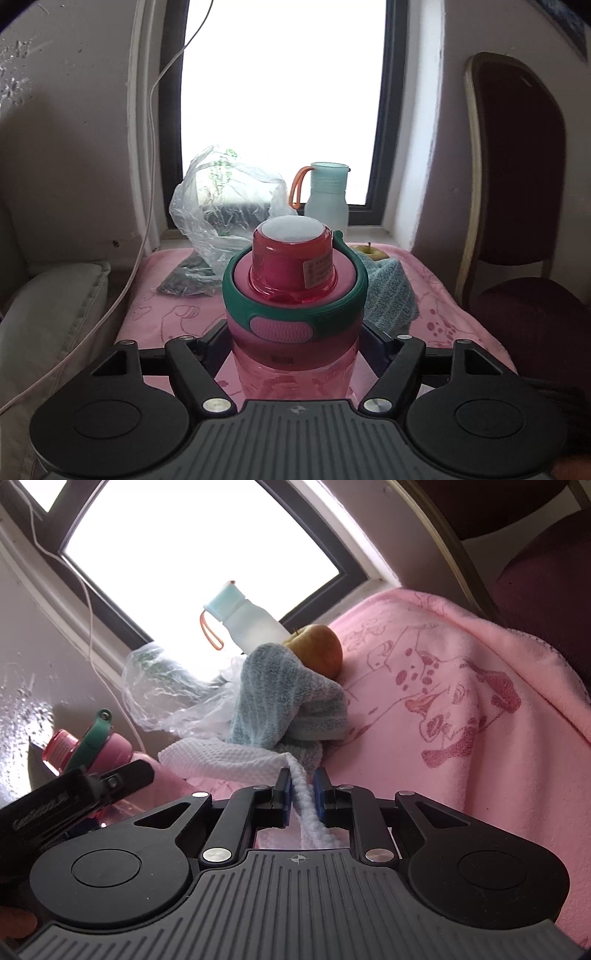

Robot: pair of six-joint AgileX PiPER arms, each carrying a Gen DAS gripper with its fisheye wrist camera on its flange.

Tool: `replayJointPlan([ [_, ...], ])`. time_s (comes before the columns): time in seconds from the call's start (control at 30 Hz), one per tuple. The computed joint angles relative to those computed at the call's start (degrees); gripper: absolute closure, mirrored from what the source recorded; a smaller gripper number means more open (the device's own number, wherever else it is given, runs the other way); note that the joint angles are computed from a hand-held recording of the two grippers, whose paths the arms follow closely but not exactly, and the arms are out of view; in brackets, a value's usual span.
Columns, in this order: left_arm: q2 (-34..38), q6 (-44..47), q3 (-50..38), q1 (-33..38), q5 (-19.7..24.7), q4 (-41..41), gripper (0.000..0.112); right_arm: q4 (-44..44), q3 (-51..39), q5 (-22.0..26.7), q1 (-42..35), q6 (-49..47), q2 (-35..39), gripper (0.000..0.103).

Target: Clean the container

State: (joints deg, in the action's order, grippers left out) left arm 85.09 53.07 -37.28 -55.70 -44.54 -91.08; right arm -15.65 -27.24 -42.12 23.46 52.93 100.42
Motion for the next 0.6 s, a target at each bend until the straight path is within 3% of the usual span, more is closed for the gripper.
replayJointPlan([
  [0.17, -10.08, -17.52, 13.89, 4.21, 6.80, 20.01, 0.042, 2.77, -0.54, 2.46, 1.93, -4.63, -0.90, 0.090],
  [0.3, -15.17, -29.01, 22.13, 6.78, 8.16, 34.73, 0.042, 7.62, -1.23, 5.32, 4.98, -11.72, -1.93, 0.096],
  [0.4, -17.49, -33.65, 25.91, 7.75, 7.83, 41.60, 0.042, 7.79, -3.24, 10.56, 6.13, -11.96, -2.74, 0.098],
  [0.53, -18.14, -39.29, 28.54, 9.62, 6.93, 48.27, 0.042, -3.12, -4.00, 11.51, 6.11, 1.18, -6.75, 0.098],
  [0.6, -18.44, -40.65, 29.14, 10.39, 6.86, 49.96, 0.042, -14.57, -5.20, 8.08, 5.46, 12.02, -9.52, 0.098],
])
